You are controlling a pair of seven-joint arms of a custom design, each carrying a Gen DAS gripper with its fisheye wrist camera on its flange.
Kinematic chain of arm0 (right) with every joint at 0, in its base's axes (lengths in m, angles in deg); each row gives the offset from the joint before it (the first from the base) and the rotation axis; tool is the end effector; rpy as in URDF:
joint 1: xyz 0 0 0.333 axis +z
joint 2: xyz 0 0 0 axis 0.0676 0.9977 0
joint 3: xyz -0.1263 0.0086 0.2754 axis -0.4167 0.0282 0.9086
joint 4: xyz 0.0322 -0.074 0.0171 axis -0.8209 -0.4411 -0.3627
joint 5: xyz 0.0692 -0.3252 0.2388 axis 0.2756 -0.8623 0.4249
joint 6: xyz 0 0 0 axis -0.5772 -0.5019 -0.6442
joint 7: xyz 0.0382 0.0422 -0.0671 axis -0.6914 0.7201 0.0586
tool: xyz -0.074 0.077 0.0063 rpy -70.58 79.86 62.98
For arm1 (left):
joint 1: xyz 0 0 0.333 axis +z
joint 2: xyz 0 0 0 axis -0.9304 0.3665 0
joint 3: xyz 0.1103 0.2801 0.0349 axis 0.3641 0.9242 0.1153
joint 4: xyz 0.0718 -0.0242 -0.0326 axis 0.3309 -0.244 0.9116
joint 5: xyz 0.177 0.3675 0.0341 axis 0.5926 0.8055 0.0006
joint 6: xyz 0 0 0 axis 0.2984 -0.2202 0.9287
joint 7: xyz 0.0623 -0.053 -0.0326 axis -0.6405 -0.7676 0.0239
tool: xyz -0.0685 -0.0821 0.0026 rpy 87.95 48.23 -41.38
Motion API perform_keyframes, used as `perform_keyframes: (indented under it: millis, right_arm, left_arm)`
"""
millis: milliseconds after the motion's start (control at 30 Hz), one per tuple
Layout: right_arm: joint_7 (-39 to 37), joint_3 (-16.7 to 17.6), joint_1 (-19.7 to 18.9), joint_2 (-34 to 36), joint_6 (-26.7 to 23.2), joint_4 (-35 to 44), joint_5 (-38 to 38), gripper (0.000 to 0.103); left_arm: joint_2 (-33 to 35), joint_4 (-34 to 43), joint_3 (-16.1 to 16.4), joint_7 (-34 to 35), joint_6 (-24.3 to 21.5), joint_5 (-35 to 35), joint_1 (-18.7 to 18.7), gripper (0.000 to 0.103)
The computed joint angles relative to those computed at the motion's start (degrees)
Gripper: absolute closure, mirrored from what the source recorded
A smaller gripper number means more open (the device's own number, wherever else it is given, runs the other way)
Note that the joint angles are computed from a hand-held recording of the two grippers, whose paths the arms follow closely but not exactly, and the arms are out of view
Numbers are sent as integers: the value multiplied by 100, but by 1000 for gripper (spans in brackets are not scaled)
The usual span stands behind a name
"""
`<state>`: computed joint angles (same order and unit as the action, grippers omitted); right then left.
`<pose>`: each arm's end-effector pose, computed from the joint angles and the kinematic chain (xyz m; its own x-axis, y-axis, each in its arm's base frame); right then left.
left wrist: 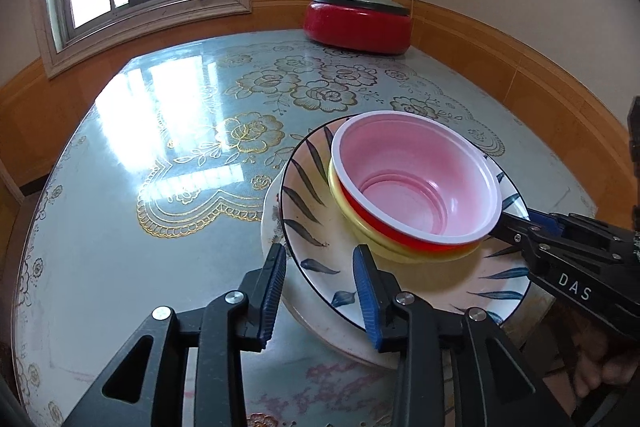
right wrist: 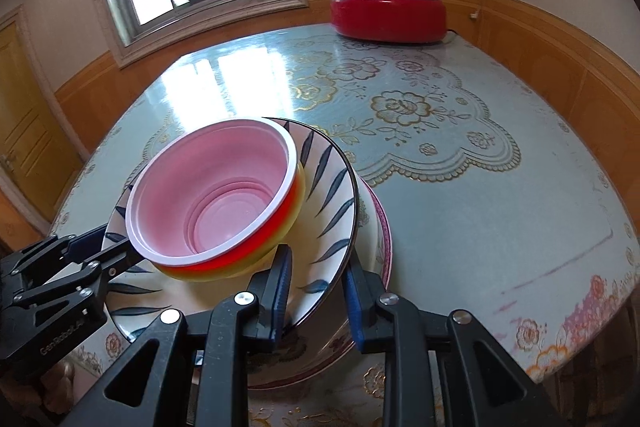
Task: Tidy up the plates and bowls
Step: 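Open the left gripper and pull both grippers back from the stack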
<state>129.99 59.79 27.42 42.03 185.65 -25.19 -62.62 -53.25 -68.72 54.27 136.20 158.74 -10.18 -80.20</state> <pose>0.6291 0.2801 0.4268 -0.2754 -0.9564 -0.0968 -0.7125 0.2707 -0.6473 0.7066 -0.2705 0.4385 -0.5291 -0.8446 0.0821 -0.6558 0.3456 -0.6712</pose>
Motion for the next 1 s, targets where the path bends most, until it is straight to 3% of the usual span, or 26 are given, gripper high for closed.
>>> perform_keyframes:
  millis: [167, 433, 533, 633, 767, 900, 1000]
  right_arm:
    - [891, -61, 315, -19, -732, 161, -438, 77]
    - [2193, 109, 757, -62, -2057, 469, -1324, 69]
    - [2532, 188, 893, 35, -2457, 638, -1458, 63]
    - [2888, 227, 1046, 169, -2820, 792, -1535, 62]
    - [3156, 260, 1233, 447, -3323, 1110, -1457, 61]
    - [3268, 212, 1390, 653, -3623, 1410, -1401, 60]
    - [3383, 164, 1517, 729, -3775, 1554, -1471, 60]
  left_arm:
    - [-43, -27, -415, 940, -130, -557, 473, 60]
    - [-185, -109, -635, 2165, -374, -1428, 844, 51]
    - [-293, -240, -627, 2525, -394, -1670, 900, 48]
    - [-335, -281, -582, 2719, -567, -1855, 947, 38]
    - [-513, -591, -648, 3232, -400, -2346, 1109, 30]
    - [-513, -575, -598, 3483, -503, -2604, 1163, 24]
    - [-538, -602, -563, 3613, -427, -2736, 1174, 13]
